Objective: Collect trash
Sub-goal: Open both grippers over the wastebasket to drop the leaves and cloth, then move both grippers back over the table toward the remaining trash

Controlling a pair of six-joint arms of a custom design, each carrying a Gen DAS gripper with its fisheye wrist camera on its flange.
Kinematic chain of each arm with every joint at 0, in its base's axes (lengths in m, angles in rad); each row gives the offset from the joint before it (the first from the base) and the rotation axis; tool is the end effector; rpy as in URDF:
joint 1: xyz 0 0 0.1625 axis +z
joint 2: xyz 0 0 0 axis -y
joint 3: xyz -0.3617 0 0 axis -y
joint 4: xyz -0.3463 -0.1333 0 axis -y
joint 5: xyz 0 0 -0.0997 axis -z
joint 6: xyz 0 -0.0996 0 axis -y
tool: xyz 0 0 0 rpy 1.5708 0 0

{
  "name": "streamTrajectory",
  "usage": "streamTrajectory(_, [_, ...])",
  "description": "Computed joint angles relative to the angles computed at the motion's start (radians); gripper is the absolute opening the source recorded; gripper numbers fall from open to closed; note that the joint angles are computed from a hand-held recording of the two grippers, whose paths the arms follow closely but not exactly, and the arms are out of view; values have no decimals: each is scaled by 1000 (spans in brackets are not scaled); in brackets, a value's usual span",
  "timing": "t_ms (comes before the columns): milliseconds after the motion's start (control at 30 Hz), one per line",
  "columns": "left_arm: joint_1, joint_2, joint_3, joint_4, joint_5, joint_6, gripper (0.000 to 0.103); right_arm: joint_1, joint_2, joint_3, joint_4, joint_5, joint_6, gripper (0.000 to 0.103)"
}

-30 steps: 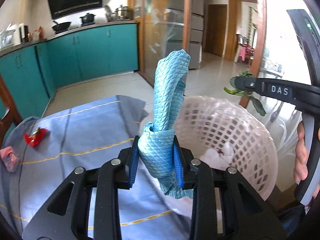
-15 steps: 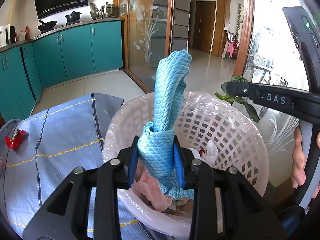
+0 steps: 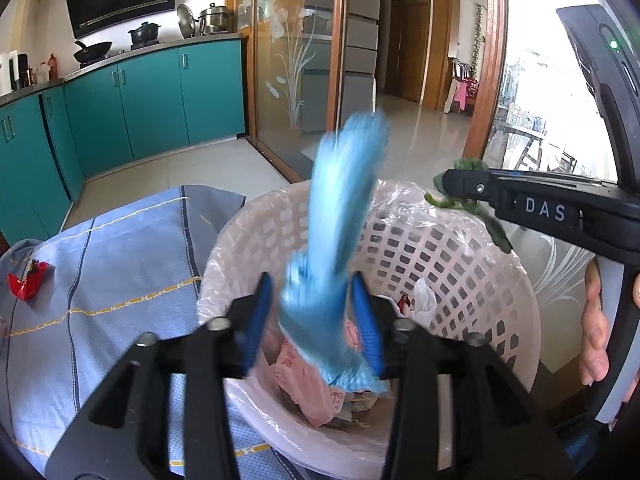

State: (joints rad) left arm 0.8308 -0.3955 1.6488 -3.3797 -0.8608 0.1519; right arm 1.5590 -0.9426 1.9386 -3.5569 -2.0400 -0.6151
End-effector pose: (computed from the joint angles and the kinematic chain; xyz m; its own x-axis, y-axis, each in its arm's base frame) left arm -0.2356 -0.5520 -0.0387 -0.6961 0.3494 -0.6272 0.6861 0.5812 -0.4376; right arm 0.0820 -0.5308 0.1991 -0.7285 0.0008 0.6851 -0.5068 0.6722 -0.5397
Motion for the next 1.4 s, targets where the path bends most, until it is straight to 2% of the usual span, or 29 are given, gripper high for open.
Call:
streamTrajectory(100, [1, -9, 7, -14, 5, -7, 58, 2, 3, -2, -18, 1, 12, 47])
streamTrajectory(167, [3, -17, 15, -22, 13, -14, 60, 4, 4, -4, -29, 6, 27, 54])
streamTrajectory(367, [10, -60, 57, -57, 66, -8, 62, 20, 21, -28, -2, 25, 72, 54])
streamTrajectory(533, [38, -120, 103, -58, 171, -19, 62, 65, 73, -90, 69, 88, 124, 54])
streamTrajectory(700, [102, -224, 165, 6, 303, -93, 60, 129, 185, -201, 147, 139, 151, 54])
streamTrajectory(733, [118, -246, 174, 31, 330, -103, 54, 142, 216, -233, 178, 152, 158, 54])
streamTrajectory(767, [132, -262, 176, 52, 352, -94, 53, 150, 237, -255, 205, 166, 161, 54])
streamTrajectory(800, [149, -271, 163, 103, 407, -81, 50, 162, 274, -295, 250, 187, 154, 54])
streamTrajectory(867, [177, -284, 135, 210, 534, -92, 50, 184, 336, -362, 310, 185, 134, 54])
streamTrajectory(967, [212, -305, 113, 292, 644, -103, 50, 204, 409, -443, 376, 173, 106, 54])
streamTrajectory(1000, [227, -324, 116, 371, 660, -144, 50, 208, 430, -471, 399, 169, 104, 54])
streamTrajectory(1067, [249, -364, 130, 507, 635, -218, 50, 210, 474, -538, 465, 175, 111, 54])
streamTrajectory(1100, [260, -362, 124, 528, 622, -206, 50, 209, 491, -568, 497, 185, 115, 54])
streamTrajectory(1167, [273, -332, 105, 470, 638, -127, 50, 208, 539, -658, 603, 208, 134, 54])
streamTrajectory(1200, [278, -318, 94, 432, 645, -86, 48, 211, 570, -716, 662, 214, 137, 54])
streamTrajectory(1267, [290, -304, 75, 384, 643, -27, 39, 214, 611, -779, 711, 224, 145, 54])
streamTrajectory(1333, [302, -302, 57, 380, 625, -10, 12, 212, 652, -854, 791, 259, 180, 56])
streamTrajectory(1400, [313, -297, 45, 344, 617, 21, 7, 207, 691, -922, 859, 306, 240, 61])
